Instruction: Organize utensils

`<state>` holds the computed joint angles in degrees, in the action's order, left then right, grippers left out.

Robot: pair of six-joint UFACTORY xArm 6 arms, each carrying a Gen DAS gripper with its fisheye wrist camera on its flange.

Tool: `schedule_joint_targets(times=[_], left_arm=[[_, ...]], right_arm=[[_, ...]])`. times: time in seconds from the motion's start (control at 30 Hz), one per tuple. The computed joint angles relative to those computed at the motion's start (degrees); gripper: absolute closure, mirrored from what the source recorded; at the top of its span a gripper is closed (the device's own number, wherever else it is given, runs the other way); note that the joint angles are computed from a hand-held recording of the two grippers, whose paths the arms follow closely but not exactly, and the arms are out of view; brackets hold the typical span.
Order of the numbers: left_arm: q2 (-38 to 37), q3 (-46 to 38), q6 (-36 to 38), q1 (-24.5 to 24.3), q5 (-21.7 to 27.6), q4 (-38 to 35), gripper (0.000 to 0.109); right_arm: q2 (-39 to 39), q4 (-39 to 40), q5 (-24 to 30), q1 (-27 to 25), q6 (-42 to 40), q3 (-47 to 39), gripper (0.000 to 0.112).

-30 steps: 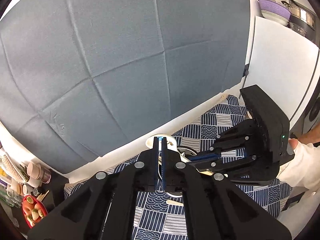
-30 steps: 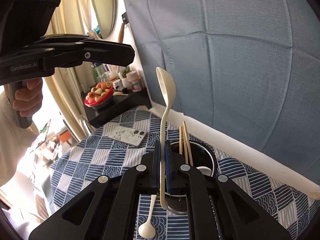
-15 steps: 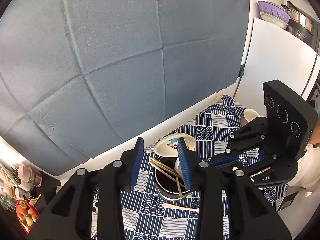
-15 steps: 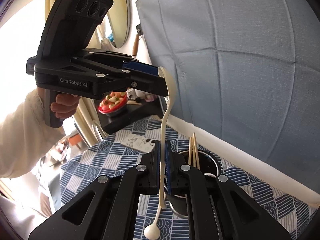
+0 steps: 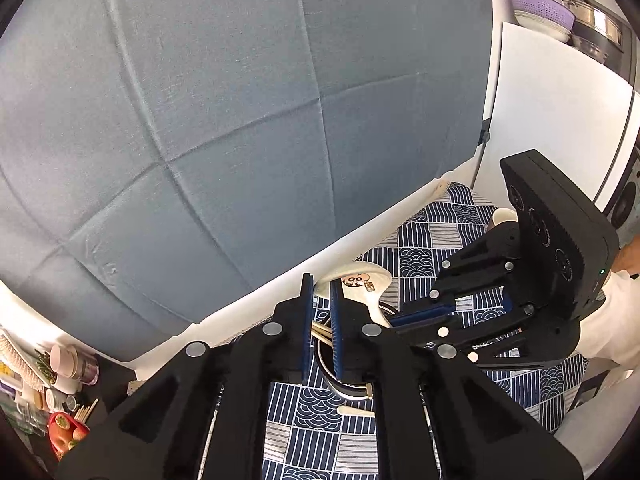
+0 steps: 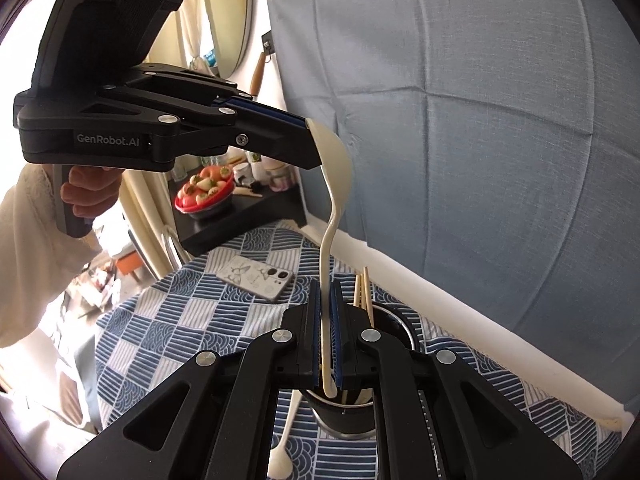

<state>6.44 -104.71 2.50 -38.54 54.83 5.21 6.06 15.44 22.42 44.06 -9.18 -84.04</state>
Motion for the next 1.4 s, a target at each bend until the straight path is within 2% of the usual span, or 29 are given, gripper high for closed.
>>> schedule_joint_targets(times=[0.1, 0.13, 0.17, 0.2, 0.23, 0.37, 0.4, 0.63, 1.0, 1.13, 1.4], left_arm=[[0.78, -1.03, 0.16, -0.01, 0.50, 0.11, 0.098], [0.80, -0.89, -0.67, 0.00, 0.35, 0.91, 0.093], [0.42, -0.07, -1.82, 0.16, -0.11, 1.58, 0.073], [-0.08, 0.88, -2.97, 0.40, -0.81, 1.72, 0.052], [-0.84, 2.17, -4.13, 0.73, -1.74, 1.69, 0.045], [-4.42, 8.25, -10.41, 1.83, -5.05, 4.16, 0.012], [-5.13, 9.50, -11.75, 2.08, -5.32, 4.67, 0.012], [-8.65, 16.51, -14.59, 3.02, -7.12, 4.32, 0.012], [-13.88, 27.59, -11.15, 5.07, -13.72, -0.49, 0.012], [-15.15, 30.96, -10.30, 6.43, -15.86, -1.86, 0.012], [-17.93, 37.57, -3.67, 9.43, -18.15, -9.42, 0.012]], right_arm=[[0.82, -1.36, 0.52, 0.06, 1.33, -0.83, 0.106], [0.94, -2.44, 0.66, 0.03, 2.62, -0.85, 0.102], [0.95, -4.30, 0.76, -0.03, 4.46, -0.70, 0.095], [0.66, -6.16, 0.46, -0.14, 6.30, -0.05, 0.070], [0.15, -9.03, -0.10, -0.28, 9.10, 0.95, 0.042], [-1.64, -14.51, -0.13, -0.99, 15.20, 3.75, 0.029], [-1.97, -17.41, 0.03, -1.20, 18.15, 4.31, 0.025], [-4.06, -24.07, 3.26, -1.13, 24.91, 7.14, 0.026], [-5.66, -33.35, 9.24, 1.99, 34.78, 10.16, 0.025], [-5.13, -34.16, 11.91, 3.63, 37.44, 10.62, 0.025], [-1.86, -33.31, 15.86, 6.87, 40.45, 9.33, 0.025]])
